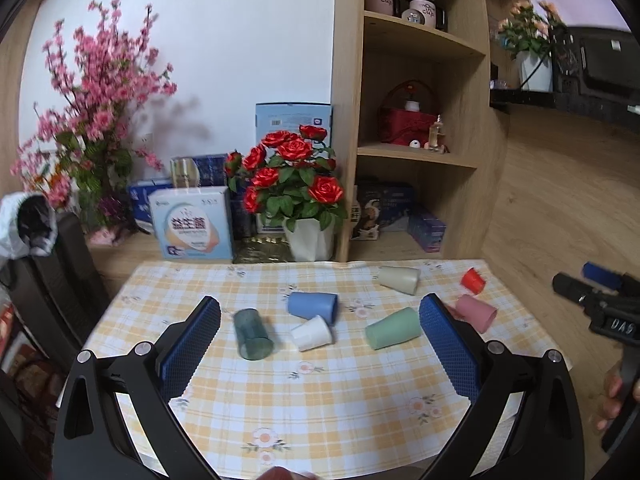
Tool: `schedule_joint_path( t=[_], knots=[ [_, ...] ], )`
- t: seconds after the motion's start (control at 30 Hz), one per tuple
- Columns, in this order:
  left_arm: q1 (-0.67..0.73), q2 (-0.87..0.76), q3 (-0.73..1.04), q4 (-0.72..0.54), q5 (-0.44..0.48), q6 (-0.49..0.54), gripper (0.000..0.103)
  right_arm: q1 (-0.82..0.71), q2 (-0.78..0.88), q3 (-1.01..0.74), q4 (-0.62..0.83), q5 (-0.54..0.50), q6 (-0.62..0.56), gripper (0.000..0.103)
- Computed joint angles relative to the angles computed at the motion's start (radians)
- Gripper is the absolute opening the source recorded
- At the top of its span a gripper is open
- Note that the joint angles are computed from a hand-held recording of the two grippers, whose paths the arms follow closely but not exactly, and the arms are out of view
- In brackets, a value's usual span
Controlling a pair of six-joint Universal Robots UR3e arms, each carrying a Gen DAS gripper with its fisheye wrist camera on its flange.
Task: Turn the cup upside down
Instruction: 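Reach the right gripper to the red cup lying on its side and grasp it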
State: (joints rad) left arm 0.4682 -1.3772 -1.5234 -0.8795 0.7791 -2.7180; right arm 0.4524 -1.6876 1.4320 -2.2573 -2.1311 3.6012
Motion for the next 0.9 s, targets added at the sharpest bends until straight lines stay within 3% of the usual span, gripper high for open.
schedule_joint_path(
  t=[0.13, 0.2, 0.3, 0.4, 0.57, 0.63, 0.7, 0.73, 0.9],
  knots=[
    [0.013, -0.062, 0.006, 0.03, -0.064, -0.018, 0.097, -0.123, -0.094, 0.121, -0.099, 0.144, -0.057, 0.09],
    [-0.021, -0.096, -0.005, 0.136, -0.006, -0.051, 0.097, -0.256, -0.174, 0.196, -0.14, 0.267, -0.113, 0.09],
    [-0.079, -0.176, 0.015, 0.242, 0.076, -0.065, 0.097, -0.453, -0.239, 0.254, -0.148, 0.368, -0.216, 0.09],
    [-0.129, -0.27, 0.084, 0.251, 0.136, -0.063, 0.097, -0.646, -0.231, 0.282, -0.145, 0.444, -0.365, 0.09],
    [-0.192, -0.446, 0.241, 0.192, 0.224, -0.081, 0.097, -0.941, -0.096, 0.281, -0.113, 0.676, -0.531, 0.09],
    [-0.218, -0.526, 0.325, 0.159, 0.274, -0.104, 0.097, -0.965, -0.001, 0.24, -0.123, 0.689, -0.574, 0.09],
    [-0.232, -0.572, 0.36, 0.165, 0.308, -0.131, 0.097, -0.94, 0.141, 0.159, -0.141, 0.618, -0.613, 0.09],
    [-0.235, -0.598, 0.387, 0.153, 0.313, -0.144, 0.097, -0.922, 0.229, 0.101, -0.15, 0.564, -0.625, 0.09],
    [-0.263, -0.725, 0.509, 0.137, 0.405, -0.214, 0.097, -0.923, 0.568, -0.201, -0.1, 0.535, -0.668, 0.089]
  ],
)
